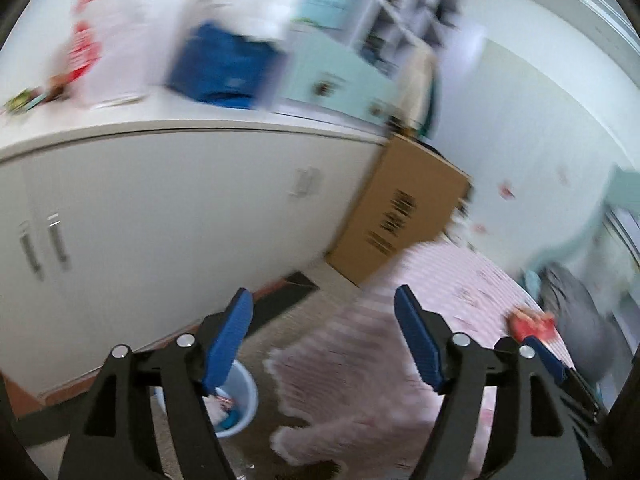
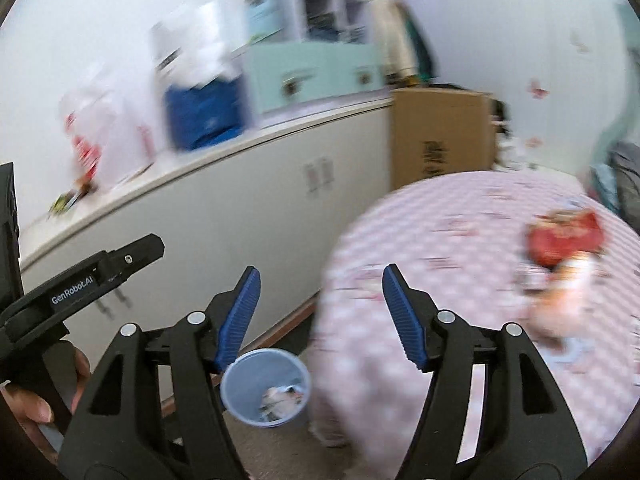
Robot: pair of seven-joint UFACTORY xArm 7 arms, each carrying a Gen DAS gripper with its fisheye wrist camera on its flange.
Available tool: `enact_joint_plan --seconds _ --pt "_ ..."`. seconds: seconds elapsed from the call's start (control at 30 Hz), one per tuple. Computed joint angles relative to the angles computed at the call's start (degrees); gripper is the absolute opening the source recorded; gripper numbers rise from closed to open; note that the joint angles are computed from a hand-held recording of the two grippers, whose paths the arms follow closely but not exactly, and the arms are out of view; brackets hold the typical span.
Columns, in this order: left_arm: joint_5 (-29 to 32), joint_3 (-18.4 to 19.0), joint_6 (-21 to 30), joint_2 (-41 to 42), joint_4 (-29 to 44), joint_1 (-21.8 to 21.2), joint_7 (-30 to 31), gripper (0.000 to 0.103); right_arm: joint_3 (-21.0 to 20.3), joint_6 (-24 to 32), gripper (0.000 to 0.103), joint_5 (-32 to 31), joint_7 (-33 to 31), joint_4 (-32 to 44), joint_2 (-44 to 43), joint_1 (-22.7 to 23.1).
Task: Collect trash
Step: 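Open both grippers over the wastebasket and swing back toward the table, then grasp the white plastic bag with the left gripper while the right grasps the red chip bag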
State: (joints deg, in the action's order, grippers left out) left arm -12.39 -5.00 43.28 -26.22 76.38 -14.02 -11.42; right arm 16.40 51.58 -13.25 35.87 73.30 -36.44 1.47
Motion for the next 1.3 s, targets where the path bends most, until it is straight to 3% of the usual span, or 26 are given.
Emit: enact_joint_plan --seconds 0.23,0.4,0.53,0.7,0.73,0.77,0.8,0.83,0.97,1.17,1.3 --pt "1.6 -8.6 6.3 10.3 13.1 -7.6 1.3 0.074 -9.1 6.2 0.065 0.6 -4.1 -7.6 -13.9 -4.2" --pt "10.9 -15.2 11.6 21.8 25.0 -13.6 0.6 0.074 -16.3 10.0 0.067 3.1 -7.1 -13.1 -21.8 -8.0" --pt "18.2 -16.4 14.4 28.7 31.1 -19.6 -2.2 0.074 -19.7 11.6 0.067 4.3 -9.1 -15.5 -24.6 -10.9" --pt "24.8 -14.4 18.6 34.4 36.6 -25.9 -2.6 0.074 -22.8 11.6 0.067 6.5 -11.6 -17.6 -26.2 -12.3" --pt "25.6 -13.9 18.5 34.9 36.8 -26.9 -2.1 0.072 -23.0 11.5 0.067 6.8 -11.9 -17.8 -26.1 -12.5" --pt "26.0 -13.4 19.4 35.8 38.0 -27.9 -1.6 0.061 -23.1 11.6 0.067 7.2 -12.3 -17.8 -26.1 -12.7" --pt "26.1 -13.1 21.2 37.1 40.1 -29.0 -0.7 0.041 -23.5 11.6 0.067 7.7 -12.7 -17.8 -25.9 -12.7" --pt "25.2 -12.8 22.3 38.1 41.4 -29.6 0.4 0.037 -23.6 11.5 0.067 7.9 -13.0 -17.7 -25.7 -12.8" --pt "20.7 -11.2 17.3 35.4 37.7 -28.8 -0.3 0.029 -24.1 10.6 0.067 9.0 -14.1 -17.0 -24.4 -13.1" --pt "12.5 -10.7 6.9 29.4 30.9 -23.8 -1.6 0.029 -25.4 8.4 0.067 11.8 -15.1 -15.5 -21.2 -12.2" --pt "18.2 -10.1 3.7 27.8 29.6 -21.4 -9.9 0.029 -26.3 6.5 0.067 14.2 -15.3 -13.5 -17.1 -11.1"
